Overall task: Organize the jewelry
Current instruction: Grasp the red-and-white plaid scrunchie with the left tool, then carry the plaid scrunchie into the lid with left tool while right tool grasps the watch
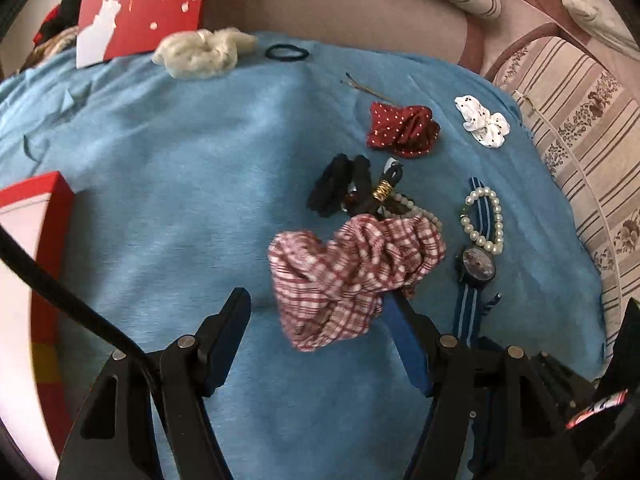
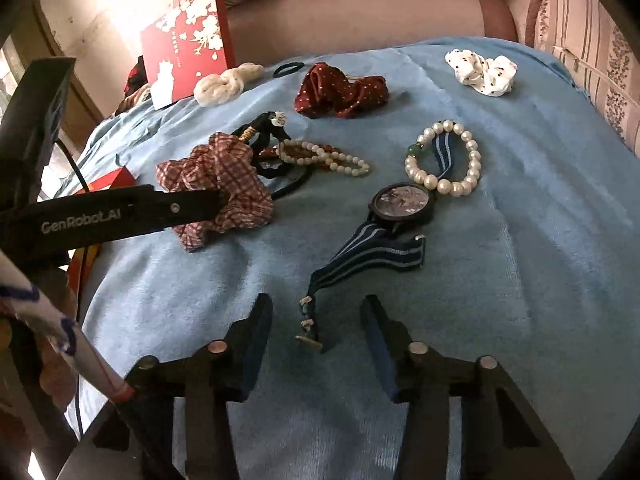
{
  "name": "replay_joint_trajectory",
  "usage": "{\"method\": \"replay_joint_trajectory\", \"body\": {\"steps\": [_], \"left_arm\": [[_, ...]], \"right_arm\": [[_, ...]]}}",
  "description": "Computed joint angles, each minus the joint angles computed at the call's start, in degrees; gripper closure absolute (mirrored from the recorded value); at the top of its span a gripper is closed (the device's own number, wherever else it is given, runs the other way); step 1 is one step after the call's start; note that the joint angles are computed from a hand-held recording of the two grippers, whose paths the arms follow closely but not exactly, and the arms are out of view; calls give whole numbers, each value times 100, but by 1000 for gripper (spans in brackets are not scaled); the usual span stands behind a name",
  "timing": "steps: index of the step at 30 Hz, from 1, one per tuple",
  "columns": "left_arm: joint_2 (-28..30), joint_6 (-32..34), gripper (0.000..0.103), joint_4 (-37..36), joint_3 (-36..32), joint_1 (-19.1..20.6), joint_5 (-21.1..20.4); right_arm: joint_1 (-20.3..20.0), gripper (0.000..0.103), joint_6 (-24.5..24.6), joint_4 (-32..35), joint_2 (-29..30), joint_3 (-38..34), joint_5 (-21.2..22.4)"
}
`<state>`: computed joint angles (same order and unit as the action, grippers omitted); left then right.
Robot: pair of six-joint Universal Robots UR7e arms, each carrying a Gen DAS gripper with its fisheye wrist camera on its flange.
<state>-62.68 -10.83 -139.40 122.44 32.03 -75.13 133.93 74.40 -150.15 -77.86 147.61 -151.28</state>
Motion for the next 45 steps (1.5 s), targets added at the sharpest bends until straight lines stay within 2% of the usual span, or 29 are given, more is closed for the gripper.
{"method": "replay_joint_trajectory", "body": {"steps": [1,2,3,5,7,8,10,13,16,19,21,24,28,29,37,40,41,42,43,44,45], "left_arm": [[36,-22,56,59,-45,38,-116],[58,-66,90,152,-82,60,-186],[83,-151,95,369,-146,76,-224],[-18,-226,95,319,-75,59,-215],[-263,-283,95,379,14,11,-213],[-450,-308,95,428,67,-19,-216],[-789,-318,95,477,154,-83,-183],[-1383,-332,95,669,239,-113,-107],[-1976,-419,95,955,250,35,-41],[-2478,-540,95,1276,201,231,202],[-2814,-610,95,1499,174,353,517],[-3172,-652,95,1737,133,496,877],[-3658,-565,95,1898,133,745,1122],[-3727,-546,95,1913,129,796,1167],[-4016,-385,95,1902,103,1312,1219],[-4093,-284,95,1938,128,1394,1286],[-4108,-249,95,1945,129,1436,1292],[-4120,-220,95,1962,127,1490,1309],[-4121,-204,95,1970,126,1525,1327],[-4128,-173,95,1976,123,1573,1342],[-4129,-162,95,1986,116,1620,1354]], "right_arm": [[-8,71,-1,24,-24,0,13],[-15,76,-11,34,-61,9,36],[-33,85,-84,-64,-91,34,84],[-21,89,-154,-139,-139,44,151],[123,89,-5,211,-174,-56,88],[259,89,173,582,-220,-159,52],[446,89,336,921,-278,-275,28],[667,89,464,1206,-286,-442,13],[899,89,476,1326,-174,-651,-18],[1064,89,392,1422,10,-871,-97],[1164,90,307,1377,67,-945,-113],[1302,90,-58,691,27,-860,22],[1442,96,-558,-392,1,-762,238],[1490,96,-584,-419,12,-817,242],[1543,98,-1022,260,487,-1595,218],[1456,97,-888,811,604,-1773,283],[1387,95,-593,1302,623,-1834,297],[1319,80,-323,1720,585,-1839,361],[1227,51,-4,2163,538,-1842,452],[1148,41,347,2516,502,-1811,506],[1065,38,609,2674,462,-1716,517]]}}
